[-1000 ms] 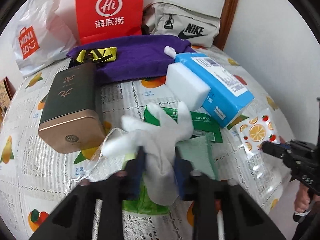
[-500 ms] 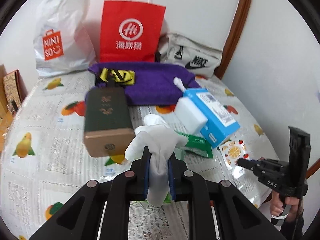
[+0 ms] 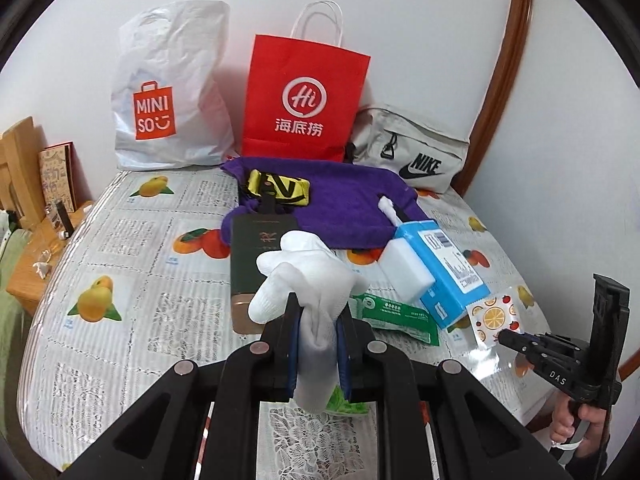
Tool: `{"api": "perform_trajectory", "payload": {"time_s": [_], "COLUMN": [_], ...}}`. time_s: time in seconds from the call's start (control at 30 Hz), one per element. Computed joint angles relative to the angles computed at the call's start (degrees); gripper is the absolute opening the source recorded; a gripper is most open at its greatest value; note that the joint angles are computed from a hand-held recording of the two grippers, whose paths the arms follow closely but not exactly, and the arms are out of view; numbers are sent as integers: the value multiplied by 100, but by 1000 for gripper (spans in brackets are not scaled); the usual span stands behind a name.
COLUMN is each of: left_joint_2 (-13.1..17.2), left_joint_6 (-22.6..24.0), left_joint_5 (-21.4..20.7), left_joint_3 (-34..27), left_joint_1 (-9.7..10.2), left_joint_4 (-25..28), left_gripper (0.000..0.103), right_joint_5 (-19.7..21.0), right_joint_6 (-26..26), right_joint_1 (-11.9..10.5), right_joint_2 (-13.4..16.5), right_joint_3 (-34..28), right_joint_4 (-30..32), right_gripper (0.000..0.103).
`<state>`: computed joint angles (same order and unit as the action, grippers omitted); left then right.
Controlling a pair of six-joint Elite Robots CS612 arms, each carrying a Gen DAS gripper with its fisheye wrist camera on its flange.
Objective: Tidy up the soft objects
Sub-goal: 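Carry the glove with the left gripper while the right gripper carries the sachet to the purple towel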
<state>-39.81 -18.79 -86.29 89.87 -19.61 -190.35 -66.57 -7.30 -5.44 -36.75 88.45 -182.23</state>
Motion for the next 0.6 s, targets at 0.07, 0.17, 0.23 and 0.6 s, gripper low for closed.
{"api": "perform_trajectory", "payload": {"time_s": [0.07, 0.17, 0.23, 0.6], "left_joint_2": [-20, -53, -76, -52], "left_joint_6": [-44, -77, -62, -70], "left_joint_5": [22, 52, 113, 135], "left_joint_3": [10, 0, -10, -269], "left_joint_1": [11, 28, 30, 74], "left_joint_4": [-22, -6, 14, 184], "left_gripper": [15, 15, 15, 15], "right_joint_5": [2, -13, 52, 184], "right_joint_6": [-8, -31, -27, -83], "right_joint_1": [8, 21, 19, 37], "right_joint_2": [-25, -50, -61, -61], "right_joint_3": [-14, -46, -79, -357], "right_joint_4": [-24, -20, -4, 60], "right_gripper": [4, 4, 4, 4]}}
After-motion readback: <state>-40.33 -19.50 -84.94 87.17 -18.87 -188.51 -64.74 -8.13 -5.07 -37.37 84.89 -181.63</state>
